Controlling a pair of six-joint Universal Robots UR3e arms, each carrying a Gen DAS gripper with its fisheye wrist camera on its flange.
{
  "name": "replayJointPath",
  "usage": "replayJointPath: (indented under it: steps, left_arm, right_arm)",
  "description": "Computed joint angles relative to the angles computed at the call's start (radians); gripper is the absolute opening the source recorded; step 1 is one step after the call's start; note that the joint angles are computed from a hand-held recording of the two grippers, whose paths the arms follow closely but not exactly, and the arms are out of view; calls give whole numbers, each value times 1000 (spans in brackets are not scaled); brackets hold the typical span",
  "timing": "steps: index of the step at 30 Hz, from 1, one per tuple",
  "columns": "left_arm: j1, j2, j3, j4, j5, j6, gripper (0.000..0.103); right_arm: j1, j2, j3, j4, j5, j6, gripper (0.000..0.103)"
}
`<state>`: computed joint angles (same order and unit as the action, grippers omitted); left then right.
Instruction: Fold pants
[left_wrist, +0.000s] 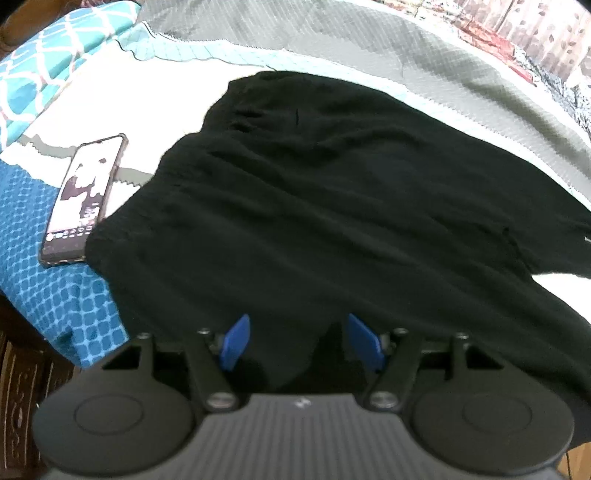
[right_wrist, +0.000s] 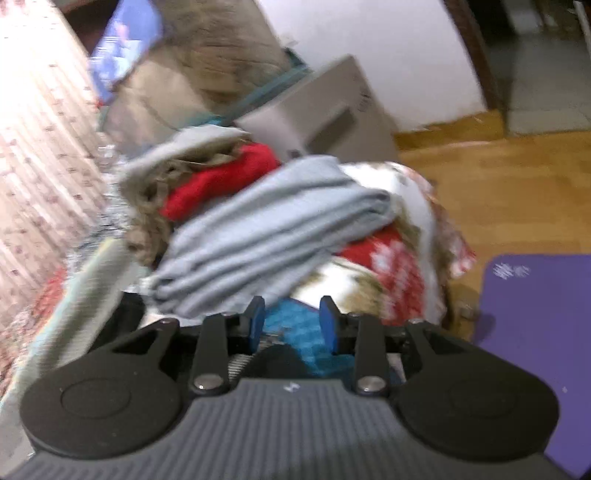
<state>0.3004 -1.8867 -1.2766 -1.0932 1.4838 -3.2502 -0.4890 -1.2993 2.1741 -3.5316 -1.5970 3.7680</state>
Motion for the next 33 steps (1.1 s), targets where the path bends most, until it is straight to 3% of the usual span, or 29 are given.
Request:
replayJointPath:
  steps: [4,10,17,20,25,33]
  left_arm:
    - [-2,-21,6,0,-13,8,61]
    - [28,-27,-4,23,-28,14,60]
    - [88,-34,-18,43,-48,16,60]
    - [117,-36,-18,47,-64,22,60]
    - [137,-59,-9,59,-63,31,60]
    - [88,-99,-8,110,16,76,60]
  right_arm:
    - [33,6,-85,62,55,-28,36]
    - [91,37,-288,271,200,-37,36]
    - [214,130,-517,453,206,-82,36]
    - [257,152,-577,527,150,-120,36]
    - [218,123,-520,491,66,-51,36]
    - [166,194,-529,504,222,-12,36]
